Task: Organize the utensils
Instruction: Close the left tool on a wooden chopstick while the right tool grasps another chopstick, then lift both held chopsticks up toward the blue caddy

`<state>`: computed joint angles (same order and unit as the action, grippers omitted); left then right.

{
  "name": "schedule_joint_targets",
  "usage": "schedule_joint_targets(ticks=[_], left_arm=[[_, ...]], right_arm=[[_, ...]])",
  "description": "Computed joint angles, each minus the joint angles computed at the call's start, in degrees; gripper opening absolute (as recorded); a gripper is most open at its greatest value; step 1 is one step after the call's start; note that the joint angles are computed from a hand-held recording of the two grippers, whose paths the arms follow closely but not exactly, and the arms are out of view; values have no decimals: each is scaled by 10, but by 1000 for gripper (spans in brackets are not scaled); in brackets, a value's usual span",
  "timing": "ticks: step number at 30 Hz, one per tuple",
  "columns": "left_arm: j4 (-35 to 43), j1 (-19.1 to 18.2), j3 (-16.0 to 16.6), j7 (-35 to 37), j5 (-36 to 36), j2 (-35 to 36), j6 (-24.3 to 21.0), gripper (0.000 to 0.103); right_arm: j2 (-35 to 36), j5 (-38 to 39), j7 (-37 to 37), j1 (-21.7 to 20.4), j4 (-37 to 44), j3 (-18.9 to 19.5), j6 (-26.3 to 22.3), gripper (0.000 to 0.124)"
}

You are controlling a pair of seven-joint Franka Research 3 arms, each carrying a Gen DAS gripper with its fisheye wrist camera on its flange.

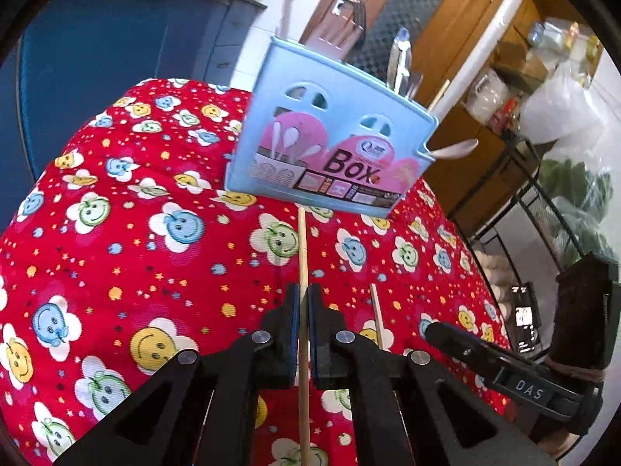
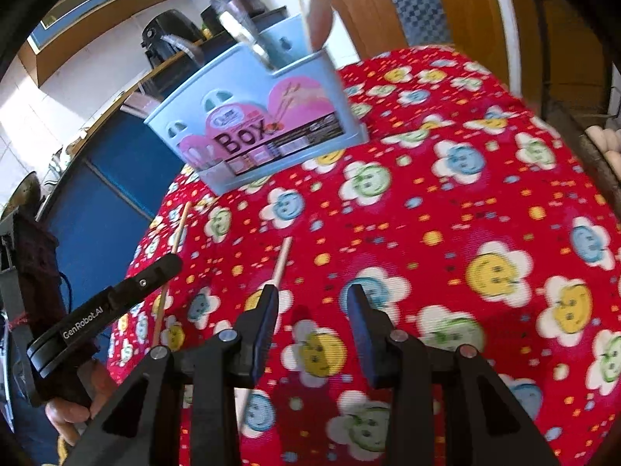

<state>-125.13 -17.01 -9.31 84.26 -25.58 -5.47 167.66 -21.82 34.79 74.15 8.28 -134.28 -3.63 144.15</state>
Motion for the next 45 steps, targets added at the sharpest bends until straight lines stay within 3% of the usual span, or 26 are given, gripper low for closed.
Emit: schedule_joint_targets(ticks=[3, 7, 12, 21, 29, 35, 45], left_arm=[[-7, -7, 9, 32, -39, -5, 10, 4], [-14, 0, 6, 15, -21, -8, 22, 4], [-21, 25, -5, -72, 90, -12, 20, 4], [-27, 45, -10, -180, 218, -15, 12, 4], [-32, 33, -2, -185, 224, -20, 18, 4], [-33, 23, 5, -172, 209, -24, 21, 4], [-38, 2, 17, -138, 176, -37, 43, 4]], right_arm=[[11, -4, 0, 5, 11, 4, -12, 40], [23, -15, 12, 5, 21, 13, -17, 40], [32, -43, 26, 6, 28, 25, -10, 40], [43, -108, 30, 13, 29, 41, 13, 37], [69, -82, 27, 16, 59, 24, -16, 13], [75, -42, 4, 8, 74, 11, -53, 7], [25, 28, -59, 13, 47, -2, -14, 6]])
